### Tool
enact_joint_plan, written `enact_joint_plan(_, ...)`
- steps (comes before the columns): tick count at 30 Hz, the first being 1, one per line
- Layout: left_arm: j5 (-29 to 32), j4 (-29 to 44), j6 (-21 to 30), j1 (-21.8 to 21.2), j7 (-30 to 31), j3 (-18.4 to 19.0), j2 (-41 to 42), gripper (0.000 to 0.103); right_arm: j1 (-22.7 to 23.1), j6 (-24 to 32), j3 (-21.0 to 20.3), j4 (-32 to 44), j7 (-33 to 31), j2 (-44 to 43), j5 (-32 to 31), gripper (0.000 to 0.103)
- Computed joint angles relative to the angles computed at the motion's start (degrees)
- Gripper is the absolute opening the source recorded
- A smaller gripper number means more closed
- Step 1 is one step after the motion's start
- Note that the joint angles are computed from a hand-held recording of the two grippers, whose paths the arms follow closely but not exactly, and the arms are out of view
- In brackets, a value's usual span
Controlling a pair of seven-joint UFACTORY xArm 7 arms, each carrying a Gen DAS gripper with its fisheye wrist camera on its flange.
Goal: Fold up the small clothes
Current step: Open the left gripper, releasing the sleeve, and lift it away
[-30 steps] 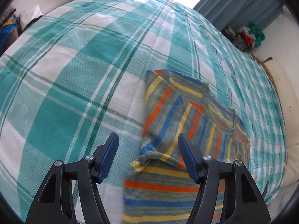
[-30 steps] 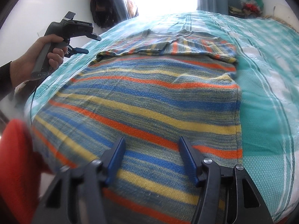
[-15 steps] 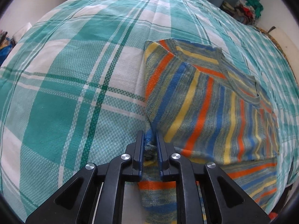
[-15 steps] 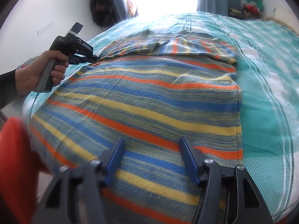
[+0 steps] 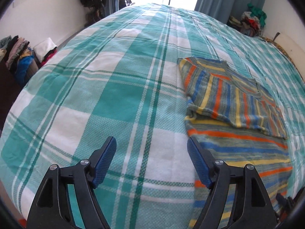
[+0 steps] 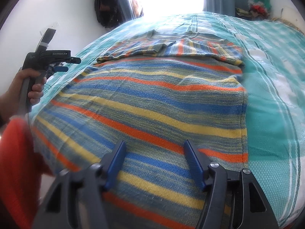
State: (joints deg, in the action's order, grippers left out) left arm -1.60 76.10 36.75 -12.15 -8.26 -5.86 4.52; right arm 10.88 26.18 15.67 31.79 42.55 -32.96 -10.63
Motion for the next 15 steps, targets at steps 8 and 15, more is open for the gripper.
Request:
enact_joint_plan(8,6.93,-11.33,-7.5,2.53,-3.47,2.22,-3.18,0.095,-0.66,0.36,0.95,0.46,0.83,0.47,-1.25,0.067)
enact_joint_plan(15,-1.64,-15.87,-14.07,3.75,1.9,1.68,-4.43,0.101,-1.5,0.67,2.35,0.78,2.83,0.68,-3.63,0.069)
